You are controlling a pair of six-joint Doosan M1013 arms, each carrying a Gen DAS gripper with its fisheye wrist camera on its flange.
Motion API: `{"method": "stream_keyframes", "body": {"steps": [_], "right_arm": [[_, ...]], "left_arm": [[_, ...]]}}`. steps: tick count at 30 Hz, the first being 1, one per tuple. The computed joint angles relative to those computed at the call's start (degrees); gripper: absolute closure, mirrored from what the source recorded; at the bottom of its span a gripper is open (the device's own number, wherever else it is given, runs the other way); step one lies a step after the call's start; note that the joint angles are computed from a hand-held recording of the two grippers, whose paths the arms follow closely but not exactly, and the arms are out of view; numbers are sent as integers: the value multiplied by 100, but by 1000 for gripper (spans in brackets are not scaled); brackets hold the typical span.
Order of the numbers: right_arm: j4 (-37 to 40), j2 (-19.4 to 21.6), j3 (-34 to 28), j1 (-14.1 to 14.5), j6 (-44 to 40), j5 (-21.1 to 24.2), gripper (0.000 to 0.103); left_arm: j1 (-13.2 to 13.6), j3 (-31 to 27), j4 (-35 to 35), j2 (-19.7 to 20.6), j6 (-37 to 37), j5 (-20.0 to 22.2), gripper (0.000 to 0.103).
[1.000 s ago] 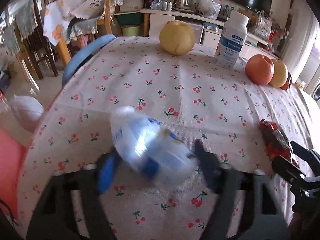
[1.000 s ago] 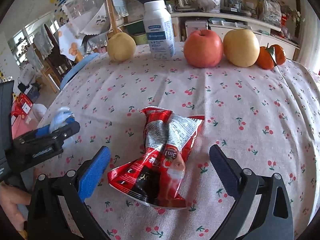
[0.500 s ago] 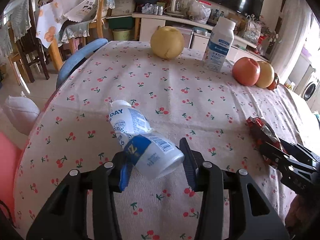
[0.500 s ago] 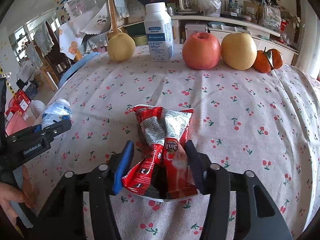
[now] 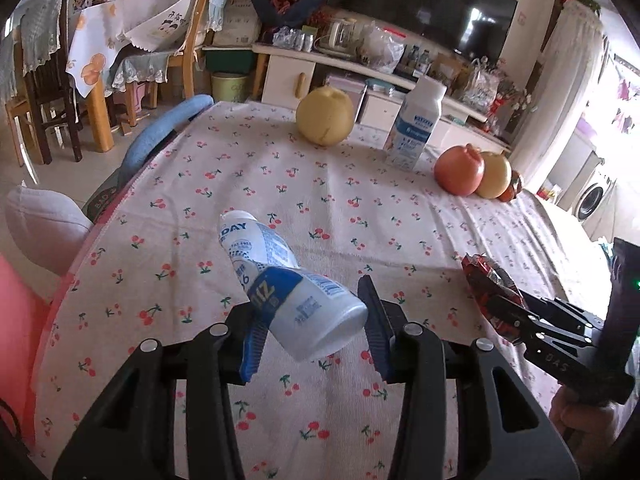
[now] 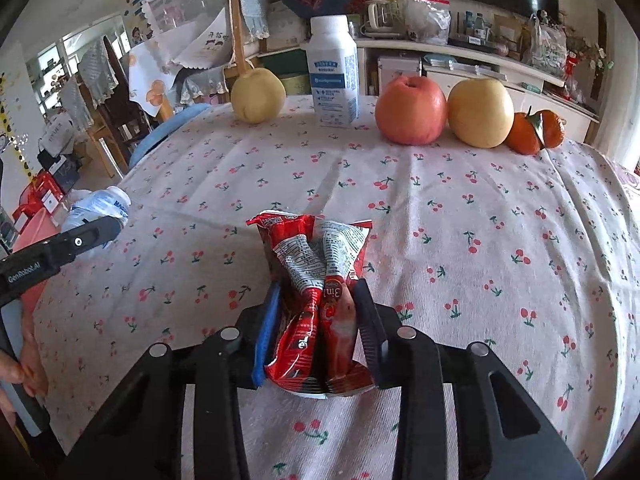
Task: Collect trash
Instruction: 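Lift and carry the white bottle and red packet over the pink basin with both grippers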
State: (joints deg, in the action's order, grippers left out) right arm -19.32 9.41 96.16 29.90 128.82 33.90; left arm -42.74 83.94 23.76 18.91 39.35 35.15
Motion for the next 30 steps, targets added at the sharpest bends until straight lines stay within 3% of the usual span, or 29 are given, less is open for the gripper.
{"method": "stream_keyframes", "body": {"steps": [10, 30], "right_arm": [[-350, -177, 105, 178, 450, -138, 66], [205, -79, -322, 607, 227, -258, 66]], "left_arm": [[29, 315, 432, -323, -366, -216, 58], [130, 767, 1830, -838, -1735, -132, 58]]}}
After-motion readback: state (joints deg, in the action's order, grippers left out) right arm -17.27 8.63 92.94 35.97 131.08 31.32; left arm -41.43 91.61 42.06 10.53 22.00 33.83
